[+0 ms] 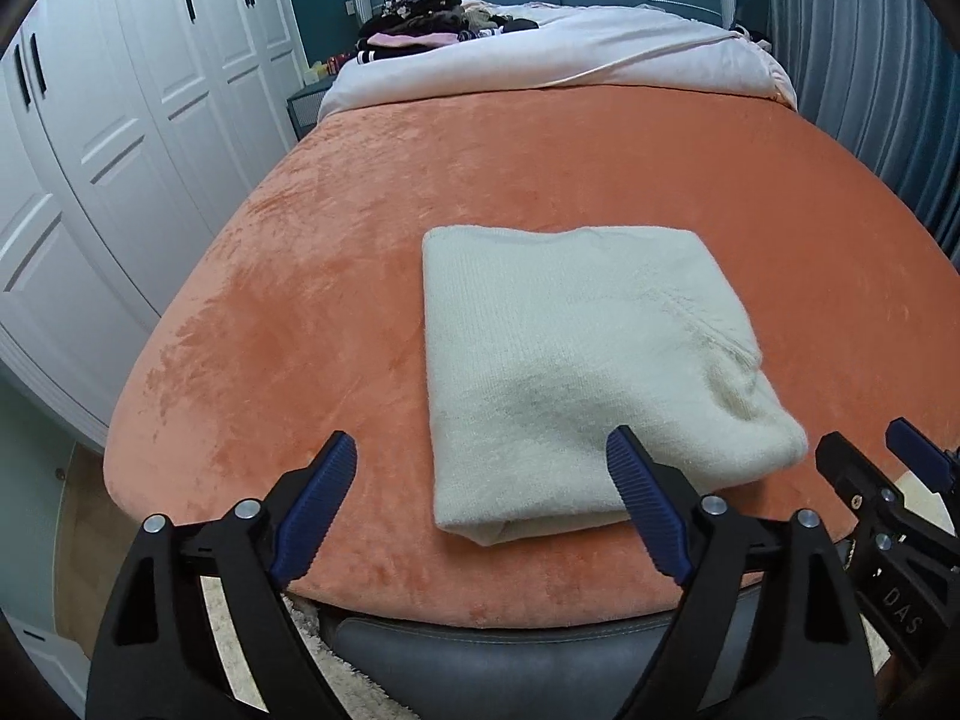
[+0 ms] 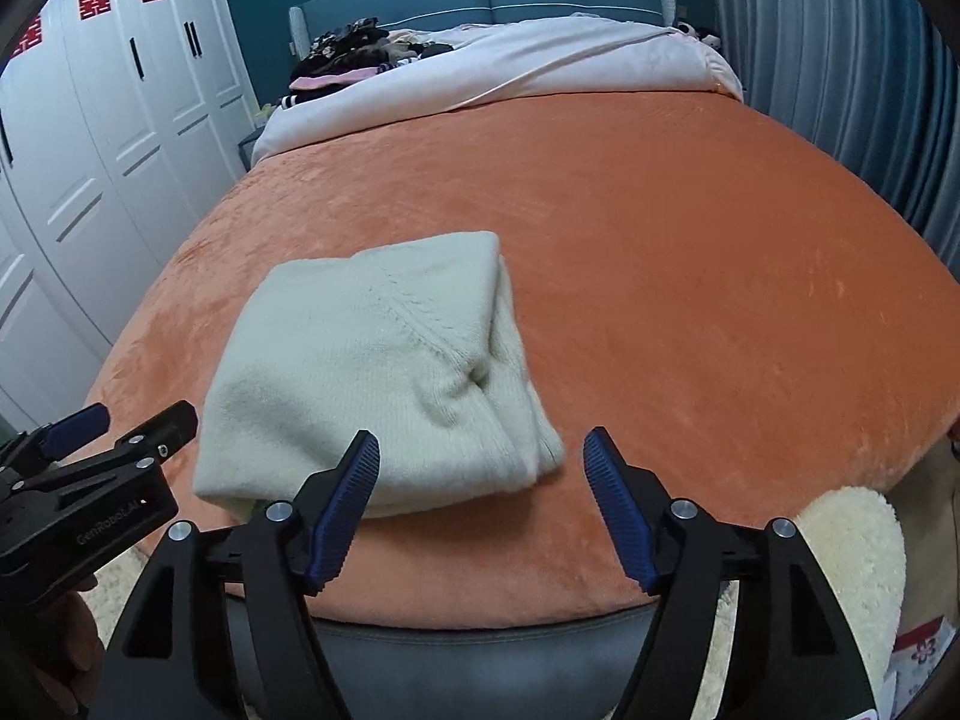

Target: Fold small clothes

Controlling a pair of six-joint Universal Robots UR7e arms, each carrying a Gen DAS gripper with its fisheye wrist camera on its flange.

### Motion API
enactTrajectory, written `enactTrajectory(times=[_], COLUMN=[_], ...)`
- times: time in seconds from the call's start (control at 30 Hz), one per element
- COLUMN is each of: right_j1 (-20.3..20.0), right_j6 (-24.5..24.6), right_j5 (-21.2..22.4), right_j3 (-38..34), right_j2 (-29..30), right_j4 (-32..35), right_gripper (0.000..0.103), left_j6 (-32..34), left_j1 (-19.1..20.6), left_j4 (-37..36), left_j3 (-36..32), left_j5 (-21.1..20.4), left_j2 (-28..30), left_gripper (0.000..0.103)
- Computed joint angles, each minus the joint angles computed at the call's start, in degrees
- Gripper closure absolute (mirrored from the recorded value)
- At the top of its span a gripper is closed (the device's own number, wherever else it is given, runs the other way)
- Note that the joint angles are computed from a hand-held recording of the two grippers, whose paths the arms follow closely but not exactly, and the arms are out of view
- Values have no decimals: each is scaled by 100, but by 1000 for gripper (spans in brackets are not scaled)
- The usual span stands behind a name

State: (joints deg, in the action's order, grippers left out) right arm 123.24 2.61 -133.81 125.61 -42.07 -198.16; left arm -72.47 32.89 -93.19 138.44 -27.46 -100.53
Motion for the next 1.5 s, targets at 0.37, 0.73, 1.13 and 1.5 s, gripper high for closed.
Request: enactTrajectory(times=[0.37, 0.73, 1.13, 1.5], right_j1=[121, 33, 11, -62], right_j6=[340, 787, 972, 1181], right_j5=[-95, -9, 60, 202], right_j3=[380, 405, 204, 132], right_j2=[84, 30, 122, -47], right_j4=[-243, 280, 988, 1474], right_gripper=[23, 21, 21, 21], left_j6=[-929, -1143, -832, -636], left_j1=[-403, -193, 282, 372], left_j4=[650, 510, 0, 121], left_j3=[264, 328, 348, 182], left_j5=[-254, -712, -1164, -1308], left_j2=[-185, -151, -135, -28], left_gripper=[15, 14, 14, 14])
